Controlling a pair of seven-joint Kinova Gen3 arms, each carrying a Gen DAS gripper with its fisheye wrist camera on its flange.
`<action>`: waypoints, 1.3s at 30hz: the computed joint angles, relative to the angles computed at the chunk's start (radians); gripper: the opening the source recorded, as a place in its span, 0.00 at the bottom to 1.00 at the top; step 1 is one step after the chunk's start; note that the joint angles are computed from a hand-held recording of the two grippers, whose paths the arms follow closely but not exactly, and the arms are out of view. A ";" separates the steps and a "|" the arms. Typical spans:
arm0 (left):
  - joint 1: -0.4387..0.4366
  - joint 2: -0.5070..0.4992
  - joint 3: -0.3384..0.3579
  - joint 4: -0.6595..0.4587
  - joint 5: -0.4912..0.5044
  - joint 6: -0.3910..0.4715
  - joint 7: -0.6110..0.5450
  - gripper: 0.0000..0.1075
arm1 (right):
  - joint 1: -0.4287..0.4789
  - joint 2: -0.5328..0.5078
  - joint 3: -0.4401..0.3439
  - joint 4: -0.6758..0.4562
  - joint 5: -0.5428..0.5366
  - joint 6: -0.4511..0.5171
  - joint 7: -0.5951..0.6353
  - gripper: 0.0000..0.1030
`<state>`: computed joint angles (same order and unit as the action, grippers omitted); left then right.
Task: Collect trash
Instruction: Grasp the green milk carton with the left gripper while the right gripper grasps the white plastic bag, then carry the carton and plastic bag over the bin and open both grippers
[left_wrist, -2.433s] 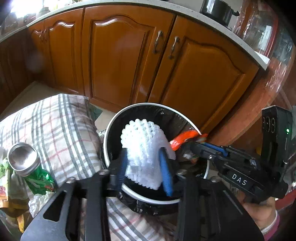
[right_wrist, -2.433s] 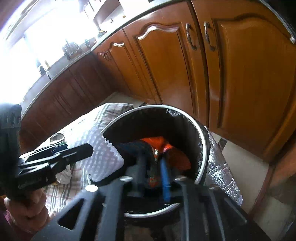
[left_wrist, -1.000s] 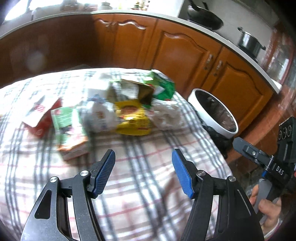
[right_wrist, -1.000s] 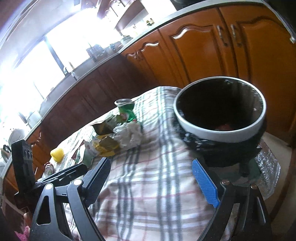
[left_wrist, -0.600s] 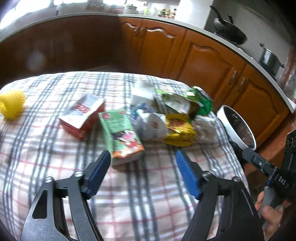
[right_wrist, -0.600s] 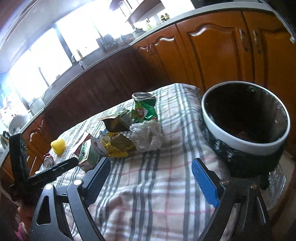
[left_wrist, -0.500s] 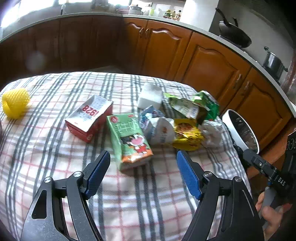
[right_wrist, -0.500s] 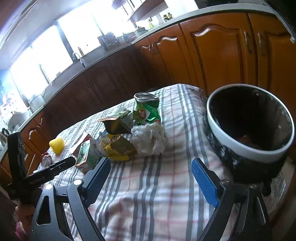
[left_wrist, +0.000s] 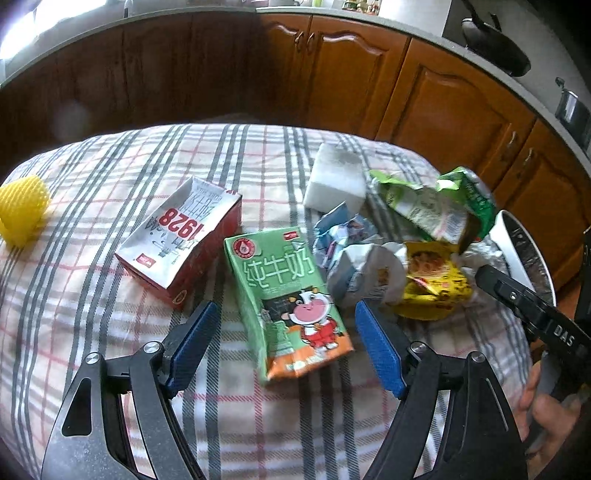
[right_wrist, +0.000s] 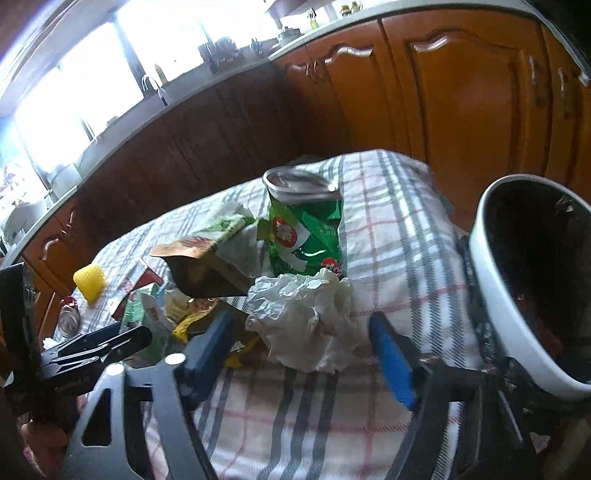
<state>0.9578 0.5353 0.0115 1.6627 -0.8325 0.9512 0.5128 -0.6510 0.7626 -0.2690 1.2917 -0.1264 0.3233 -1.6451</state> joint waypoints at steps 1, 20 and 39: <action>-0.001 0.000 -0.006 0.006 0.007 -0.008 -0.004 0.68 | -0.006 0.007 0.007 -0.014 0.002 0.018 -0.003 0.53; 0.119 -0.067 0.064 0.056 -0.186 0.099 0.188 0.43 | 0.101 -0.142 -0.112 0.283 -0.009 -0.199 0.020 0.15; 0.128 0.020 0.050 -0.117 -0.206 -0.001 -0.007 0.43 | 0.229 -0.238 -0.175 0.468 0.035 -0.328 -0.073 0.15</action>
<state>1.0859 0.5558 0.0619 1.5453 -1.0387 0.9500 0.5060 -0.4217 0.5242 -0.4443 1.7597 -0.0910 -0.0044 -1.7180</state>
